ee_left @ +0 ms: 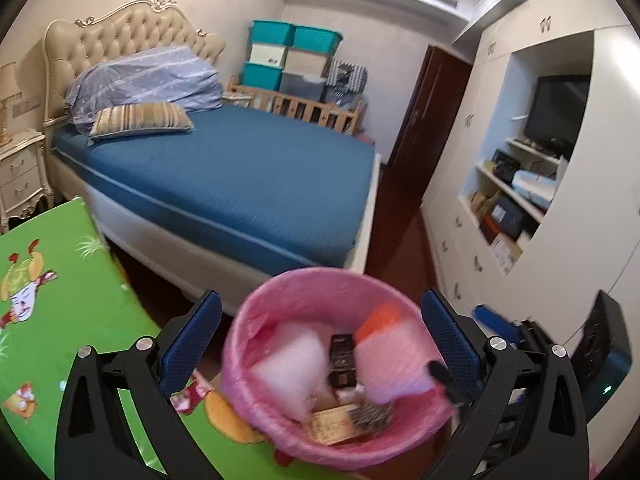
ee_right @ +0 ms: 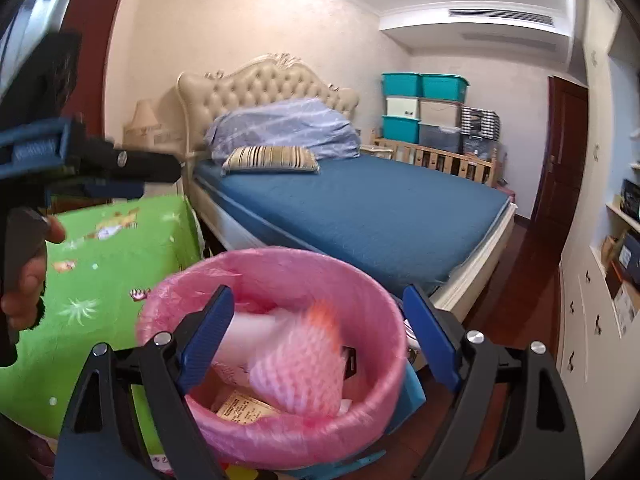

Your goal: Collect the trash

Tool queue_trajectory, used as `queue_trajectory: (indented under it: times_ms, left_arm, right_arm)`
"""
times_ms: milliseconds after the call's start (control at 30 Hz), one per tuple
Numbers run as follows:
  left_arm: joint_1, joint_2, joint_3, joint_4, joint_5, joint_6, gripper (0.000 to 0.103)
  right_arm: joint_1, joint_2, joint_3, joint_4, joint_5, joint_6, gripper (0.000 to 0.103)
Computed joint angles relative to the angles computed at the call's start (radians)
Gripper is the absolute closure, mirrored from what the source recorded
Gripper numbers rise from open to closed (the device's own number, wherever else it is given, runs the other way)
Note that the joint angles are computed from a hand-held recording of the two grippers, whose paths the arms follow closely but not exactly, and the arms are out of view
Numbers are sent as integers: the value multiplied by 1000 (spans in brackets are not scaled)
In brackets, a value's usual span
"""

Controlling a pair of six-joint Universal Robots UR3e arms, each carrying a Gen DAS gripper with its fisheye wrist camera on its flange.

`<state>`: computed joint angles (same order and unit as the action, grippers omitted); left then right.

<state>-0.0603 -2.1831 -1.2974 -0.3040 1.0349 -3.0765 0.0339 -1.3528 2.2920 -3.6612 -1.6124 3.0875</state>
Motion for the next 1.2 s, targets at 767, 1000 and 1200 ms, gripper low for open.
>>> queue_trajectory:
  times_ms: [767,1000,1200]
  left_arm:
    - [299,883,-1155,543,-100,217,6]
    - [372,996,-1235,392,-144,287,6]
    - [392,1014,-1232,372,-164,284,6]
  right_arm:
    - [514,-609,162,569,-602,339,5]
    - [569,-533,97,593,-605,327,5]
    - [555,-526,68,604,-576,331,5]
